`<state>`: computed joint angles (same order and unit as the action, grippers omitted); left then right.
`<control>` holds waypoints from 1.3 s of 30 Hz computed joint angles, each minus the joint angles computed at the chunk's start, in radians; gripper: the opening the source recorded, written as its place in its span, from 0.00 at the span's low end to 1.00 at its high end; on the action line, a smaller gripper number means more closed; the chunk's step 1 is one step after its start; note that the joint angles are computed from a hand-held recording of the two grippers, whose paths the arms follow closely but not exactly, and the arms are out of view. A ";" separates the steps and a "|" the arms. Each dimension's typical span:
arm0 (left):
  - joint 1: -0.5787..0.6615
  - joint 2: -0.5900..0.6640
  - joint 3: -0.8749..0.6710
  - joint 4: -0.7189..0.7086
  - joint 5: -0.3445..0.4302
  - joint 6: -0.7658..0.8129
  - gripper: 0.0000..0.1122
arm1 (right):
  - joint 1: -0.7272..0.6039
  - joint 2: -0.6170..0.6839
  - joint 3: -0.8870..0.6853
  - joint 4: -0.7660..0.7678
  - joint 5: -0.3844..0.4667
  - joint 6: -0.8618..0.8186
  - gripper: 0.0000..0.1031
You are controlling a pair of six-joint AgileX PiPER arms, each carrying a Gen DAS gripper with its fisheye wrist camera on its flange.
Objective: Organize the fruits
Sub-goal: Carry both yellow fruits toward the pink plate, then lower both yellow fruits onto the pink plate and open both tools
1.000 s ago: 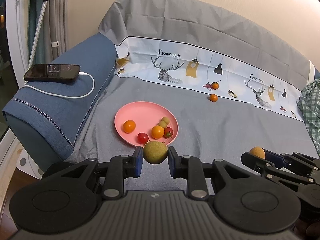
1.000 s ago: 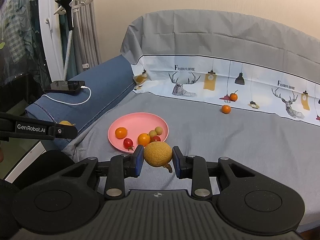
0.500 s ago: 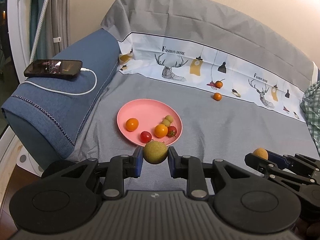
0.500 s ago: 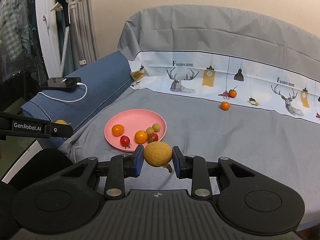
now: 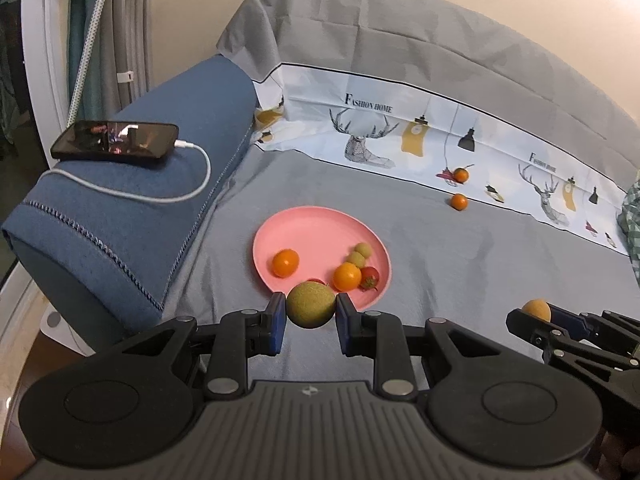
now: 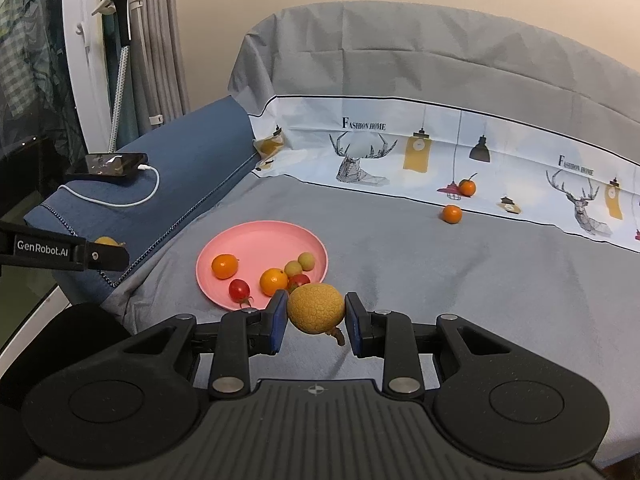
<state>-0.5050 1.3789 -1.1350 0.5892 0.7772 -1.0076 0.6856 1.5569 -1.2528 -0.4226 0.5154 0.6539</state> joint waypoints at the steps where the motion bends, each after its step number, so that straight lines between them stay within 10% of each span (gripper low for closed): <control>1: 0.012 0.008 -0.007 -0.004 -0.005 0.012 0.26 | -0.005 0.014 -0.012 0.014 -0.004 -0.013 0.31; 39: 0.292 0.725 -0.715 -0.301 0.014 0.488 0.26 | -0.117 0.825 -0.954 0.421 0.200 -0.481 0.31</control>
